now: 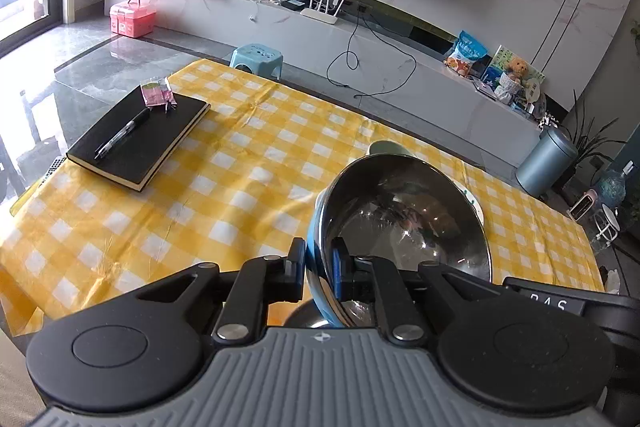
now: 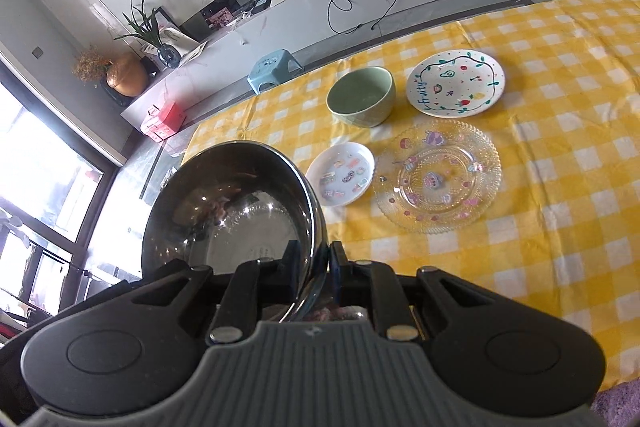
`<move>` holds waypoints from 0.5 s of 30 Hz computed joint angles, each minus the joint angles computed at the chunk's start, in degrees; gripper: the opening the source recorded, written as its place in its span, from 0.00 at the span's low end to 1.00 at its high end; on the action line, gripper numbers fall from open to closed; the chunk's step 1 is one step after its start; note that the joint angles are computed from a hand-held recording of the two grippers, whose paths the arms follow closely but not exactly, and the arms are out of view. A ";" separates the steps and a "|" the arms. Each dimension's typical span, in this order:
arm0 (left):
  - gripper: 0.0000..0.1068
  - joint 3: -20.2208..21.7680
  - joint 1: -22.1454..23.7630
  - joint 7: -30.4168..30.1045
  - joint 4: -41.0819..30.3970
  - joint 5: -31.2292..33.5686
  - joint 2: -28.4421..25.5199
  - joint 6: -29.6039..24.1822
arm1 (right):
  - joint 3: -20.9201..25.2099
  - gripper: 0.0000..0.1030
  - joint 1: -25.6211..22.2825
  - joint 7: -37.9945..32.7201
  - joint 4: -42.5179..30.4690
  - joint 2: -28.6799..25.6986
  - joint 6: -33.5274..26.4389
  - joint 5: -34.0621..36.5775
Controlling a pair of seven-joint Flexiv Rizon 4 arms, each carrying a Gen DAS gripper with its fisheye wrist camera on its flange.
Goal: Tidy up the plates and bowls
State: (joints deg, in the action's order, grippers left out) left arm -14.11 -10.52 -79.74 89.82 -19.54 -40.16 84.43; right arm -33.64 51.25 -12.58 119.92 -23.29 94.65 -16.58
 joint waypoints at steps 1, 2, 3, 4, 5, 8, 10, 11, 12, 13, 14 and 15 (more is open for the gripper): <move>0.13 -0.74 0.48 0.18 1.39 -0.14 0.62 0.56 | -1.49 0.13 1.48 0.23 1.10 0.50 0.53 -0.04; 0.13 -1.36 0.95 0.45 2.40 -0.22 1.02 0.98 | -2.64 0.13 2.73 0.28 1.97 0.91 0.89 0.18; 0.13 -1.71 1.20 0.65 3.10 -0.24 1.29 1.25 | -4.26 0.13 4.50 0.26 3.08 1.31 1.32 0.49; 0.13 -1.87 1.27 0.70 3.87 -0.24 1.63 1.40 | -5.61 0.13 6.01 -0.04 3.86 1.57 1.52 0.91; 0.13 -1.81 1.23 0.69 4.18 -0.22 1.78 1.32 | -6.91 0.13 7.48 -0.43 4.56 1.80 1.65 1.41; 0.13 -1.94 1.34 0.96 5.94 -0.02 2.55 1.70 | -8.43 0.13 9.74 -1.95 5.97 2.39 1.44 2.98; 0.13 -2.05 1.44 1.13 6.91 0.08 2.96 1.81 | -7.41 0.13 9.32 -2.58 6.52 2.85 1.28 3.89; 0.13 -2.06 1.47 1.24 7.23 0.13 3.08 1.75 | -6.41 0.13 8.61 -2.74 6.64 3.09 1.13 4.23; 0.13 -1.91 1.37 1.32 7.21 0.21 3.08 1.45 | -5.36 0.13 7.82 -2.79 6.75 3.34 0.96 4.42; 0.14 -1.90 1.36 1.47 7.44 0.26 3.18 1.22 | -4.66 0.13 7.24 -2.73 6.85 3.51 0.77 4.36; 0.14 -2.20 1.60 1.75 8.12 0.26 3.43 1.24 | -4.30 0.13 6.98 -2.56 7.07 3.62 0.60 4.14; 0.14 -2.19 1.59 1.94 8.12 0.27 3.41 0.92 | -4.06 0.13 6.76 -2.42 7.24 3.77 0.36 3.76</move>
